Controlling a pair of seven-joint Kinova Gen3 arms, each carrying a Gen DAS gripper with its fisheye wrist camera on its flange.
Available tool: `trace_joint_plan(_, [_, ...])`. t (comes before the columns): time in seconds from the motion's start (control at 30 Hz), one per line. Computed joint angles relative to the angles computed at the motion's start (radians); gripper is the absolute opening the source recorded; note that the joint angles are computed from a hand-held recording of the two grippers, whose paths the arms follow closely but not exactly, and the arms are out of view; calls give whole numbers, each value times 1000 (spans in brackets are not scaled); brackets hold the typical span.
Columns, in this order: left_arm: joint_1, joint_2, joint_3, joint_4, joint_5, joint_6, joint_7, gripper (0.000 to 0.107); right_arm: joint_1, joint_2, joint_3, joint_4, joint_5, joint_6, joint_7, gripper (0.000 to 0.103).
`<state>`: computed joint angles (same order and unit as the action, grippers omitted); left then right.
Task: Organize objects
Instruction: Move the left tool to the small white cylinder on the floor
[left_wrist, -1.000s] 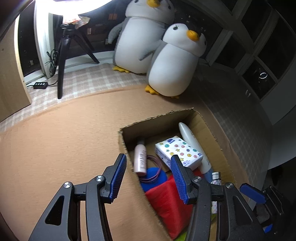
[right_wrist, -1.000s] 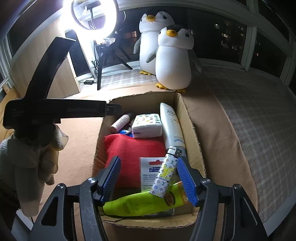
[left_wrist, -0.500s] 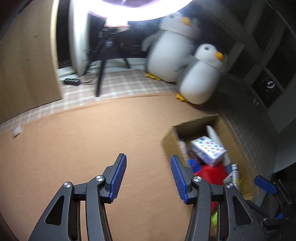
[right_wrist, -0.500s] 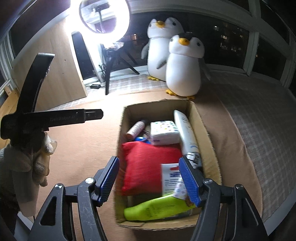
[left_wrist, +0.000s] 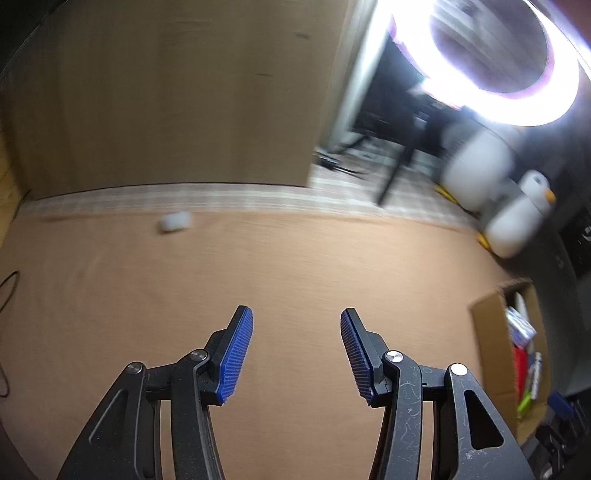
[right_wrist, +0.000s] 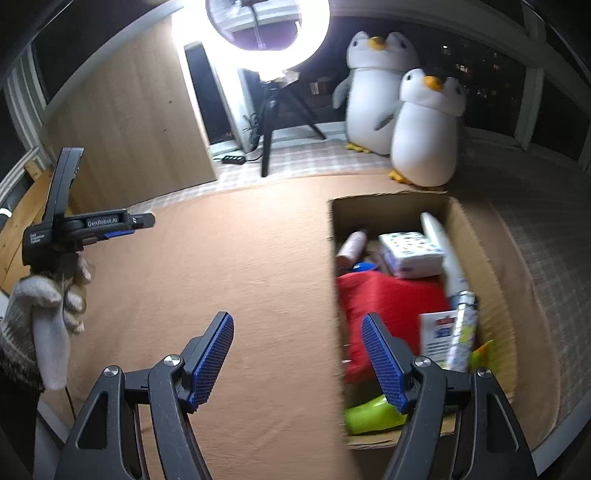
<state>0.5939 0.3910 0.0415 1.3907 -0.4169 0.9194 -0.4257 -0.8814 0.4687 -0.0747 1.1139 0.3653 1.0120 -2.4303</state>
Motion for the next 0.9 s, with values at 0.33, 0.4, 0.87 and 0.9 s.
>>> trace_joint_plan(0.33, [-190,-69,-18,89,39,-1,-108,53,-52,78,-5,-100,-40,55,-2,68])
trace_joint_plan(0.4, [-237,-49,-16,70,77,-4,-154,55,-55,92,-6,-108,-57,60,-7,68])
trace_joint_plan(0.87, [-356,165,-33,-146,267,29,-344,60,-52,96,8,-69,-99,83,-85,68])
trace_joint_plan(0.9, [-360,181,-34,-164,274,39,-352,60,-49,94,7,-65,-99,83,-90,68])
